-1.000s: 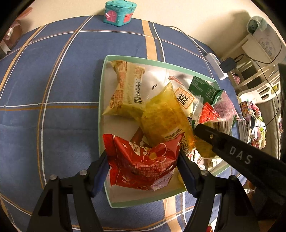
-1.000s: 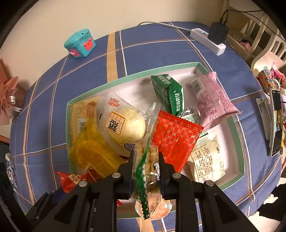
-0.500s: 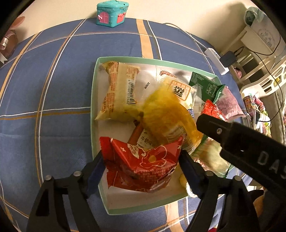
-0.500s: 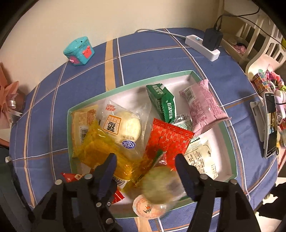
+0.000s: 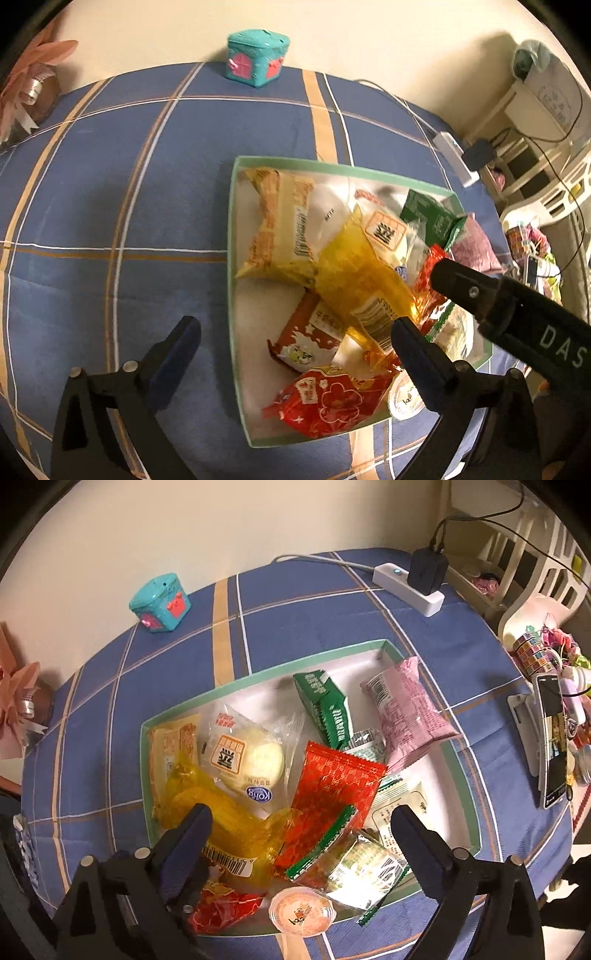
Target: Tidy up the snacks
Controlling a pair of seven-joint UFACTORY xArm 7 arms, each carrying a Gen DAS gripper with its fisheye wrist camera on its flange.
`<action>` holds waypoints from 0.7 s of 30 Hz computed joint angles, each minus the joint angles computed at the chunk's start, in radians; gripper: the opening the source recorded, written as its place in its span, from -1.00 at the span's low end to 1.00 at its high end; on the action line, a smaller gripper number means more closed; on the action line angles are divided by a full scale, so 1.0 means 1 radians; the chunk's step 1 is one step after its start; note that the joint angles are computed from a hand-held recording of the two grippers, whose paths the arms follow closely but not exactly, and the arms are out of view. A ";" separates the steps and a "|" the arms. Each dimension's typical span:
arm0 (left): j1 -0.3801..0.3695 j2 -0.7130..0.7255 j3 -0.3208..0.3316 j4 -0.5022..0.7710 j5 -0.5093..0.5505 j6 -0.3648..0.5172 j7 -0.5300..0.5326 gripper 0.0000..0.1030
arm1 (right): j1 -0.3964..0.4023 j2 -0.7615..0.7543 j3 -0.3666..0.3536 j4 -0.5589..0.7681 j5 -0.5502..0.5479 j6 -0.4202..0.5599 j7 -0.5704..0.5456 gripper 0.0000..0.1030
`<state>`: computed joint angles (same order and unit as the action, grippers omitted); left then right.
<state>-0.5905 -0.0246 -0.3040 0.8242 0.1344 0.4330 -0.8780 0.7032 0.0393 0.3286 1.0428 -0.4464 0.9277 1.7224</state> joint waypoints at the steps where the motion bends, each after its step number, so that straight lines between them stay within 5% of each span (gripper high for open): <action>1: 0.002 -0.009 0.002 -0.002 -0.001 0.008 -0.003 0.99 | 0.000 -0.005 0.000 -0.003 -0.003 0.001 0.007 0.93; 12: 0.093 -0.134 -0.008 -0.049 0.197 0.176 -0.205 0.99 | 0.000 0.004 0.005 0.013 -0.008 0.007 0.005 0.92; 21: 0.137 -0.199 -0.034 -0.062 0.295 0.251 -0.271 0.99 | 0.028 0.041 -0.002 0.070 -0.035 0.033 -0.011 0.92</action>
